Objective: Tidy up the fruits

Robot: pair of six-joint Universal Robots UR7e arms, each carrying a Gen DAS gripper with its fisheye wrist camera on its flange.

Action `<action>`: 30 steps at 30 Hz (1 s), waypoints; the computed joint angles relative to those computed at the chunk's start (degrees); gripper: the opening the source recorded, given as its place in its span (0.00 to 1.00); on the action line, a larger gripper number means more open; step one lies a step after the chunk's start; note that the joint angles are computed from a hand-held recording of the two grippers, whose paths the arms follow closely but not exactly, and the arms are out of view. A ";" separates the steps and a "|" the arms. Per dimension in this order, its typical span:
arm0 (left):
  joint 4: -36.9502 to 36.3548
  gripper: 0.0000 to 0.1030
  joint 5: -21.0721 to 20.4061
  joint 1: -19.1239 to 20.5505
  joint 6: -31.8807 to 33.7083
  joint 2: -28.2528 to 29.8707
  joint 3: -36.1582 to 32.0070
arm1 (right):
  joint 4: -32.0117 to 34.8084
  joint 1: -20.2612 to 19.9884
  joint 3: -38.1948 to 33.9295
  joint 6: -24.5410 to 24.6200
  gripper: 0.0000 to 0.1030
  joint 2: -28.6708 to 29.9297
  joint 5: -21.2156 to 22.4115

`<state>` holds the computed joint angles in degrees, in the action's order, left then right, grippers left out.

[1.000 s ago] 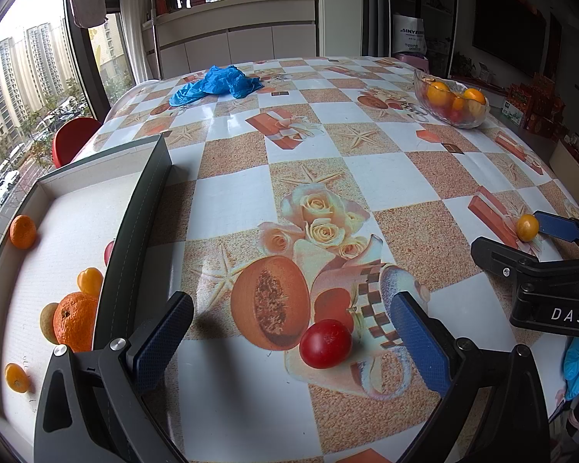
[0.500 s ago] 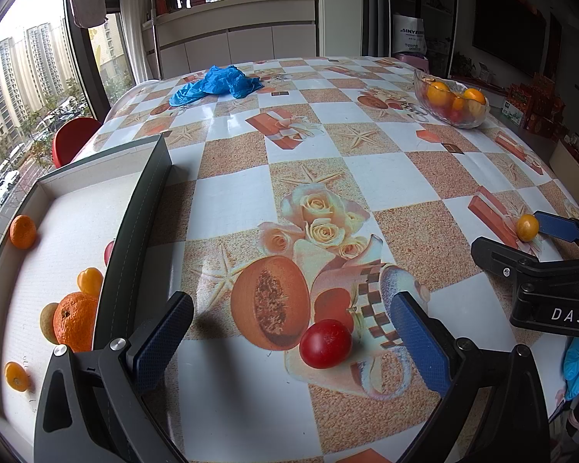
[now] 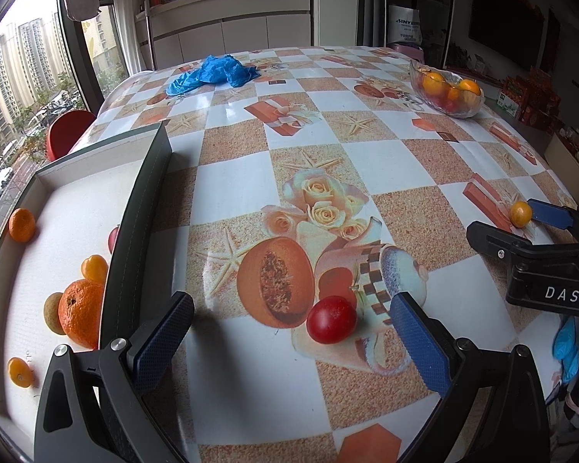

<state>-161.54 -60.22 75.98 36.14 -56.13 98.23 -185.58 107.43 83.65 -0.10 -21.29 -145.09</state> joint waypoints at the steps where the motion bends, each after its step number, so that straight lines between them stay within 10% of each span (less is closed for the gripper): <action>1: 0.46 0.99 0.07 -0.01 -0.06 -0.27 0.16 | 0.13 0.02 0.05 0.04 1.00 -0.07 0.04; 20: 4.90 0.99 1.54 -1.45 -4.11 0.12 -0.15 | -0.95 -1.48 9.65 5.17 0.98 -7.61 4.62; 25: 6.61 0.99 1.96 -1.56 -5.07 0.17 -0.78 | 2.00 -0.99 5.91 3.75 0.82 -5.80 4.85; 30: 7.24 0.80 1.81 -1.93 -4.93 -0.40 -0.43 | 6.10 0.25 1.55 1.78 0.36 -3.23 2.66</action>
<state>-154.30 -58.41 74.05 31.22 -56.53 97.80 -179.47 107.68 85.20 1.68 -24.52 -142.42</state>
